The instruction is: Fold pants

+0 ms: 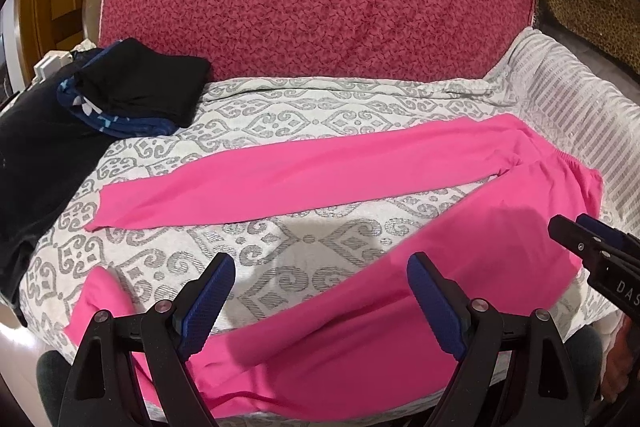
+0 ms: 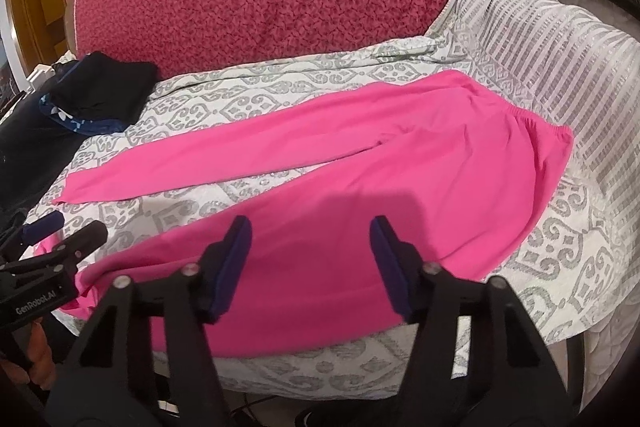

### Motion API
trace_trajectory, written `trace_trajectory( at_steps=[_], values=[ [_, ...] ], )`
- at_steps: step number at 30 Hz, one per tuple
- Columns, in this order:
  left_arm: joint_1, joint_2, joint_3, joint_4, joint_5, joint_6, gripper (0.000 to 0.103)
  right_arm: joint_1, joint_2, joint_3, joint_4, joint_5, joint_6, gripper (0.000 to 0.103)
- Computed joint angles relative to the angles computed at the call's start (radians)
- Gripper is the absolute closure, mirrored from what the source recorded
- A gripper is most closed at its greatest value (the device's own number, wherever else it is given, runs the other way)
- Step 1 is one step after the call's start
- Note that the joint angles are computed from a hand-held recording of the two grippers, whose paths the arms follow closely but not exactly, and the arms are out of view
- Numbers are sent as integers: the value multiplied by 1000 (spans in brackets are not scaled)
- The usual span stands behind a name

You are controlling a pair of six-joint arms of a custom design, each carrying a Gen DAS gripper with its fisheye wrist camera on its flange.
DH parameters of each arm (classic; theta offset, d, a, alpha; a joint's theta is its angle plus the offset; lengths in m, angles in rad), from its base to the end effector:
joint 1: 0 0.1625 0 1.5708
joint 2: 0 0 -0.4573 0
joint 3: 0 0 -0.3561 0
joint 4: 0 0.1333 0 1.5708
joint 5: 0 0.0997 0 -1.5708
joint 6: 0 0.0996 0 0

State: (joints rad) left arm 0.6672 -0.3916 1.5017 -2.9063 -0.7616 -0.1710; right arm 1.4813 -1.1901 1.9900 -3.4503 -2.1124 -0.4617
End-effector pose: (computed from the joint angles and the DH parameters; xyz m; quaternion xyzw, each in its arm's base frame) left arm -0.4177 -0.5905 -0.0266 0.2858 0.8687 -0.2890 0.2831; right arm 0.0333 -0.5455 0.3793 0.0178 -0.8377 0.4141 0.3556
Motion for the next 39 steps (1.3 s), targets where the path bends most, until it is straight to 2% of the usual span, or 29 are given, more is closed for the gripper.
trace_trajectory(
  at_steps=[26,35,39],
  values=[
    [-7,-12,16,17,8,-5,15,6,-8,7,-9,-17,-5,47],
    [-11,-22,38,27,20,-16,15,-25,-32,4,38,-3,37,47],
    [-12,-33,56,29,18,-16,15,-65,-63,-8,109,5,99,47]
  ],
)
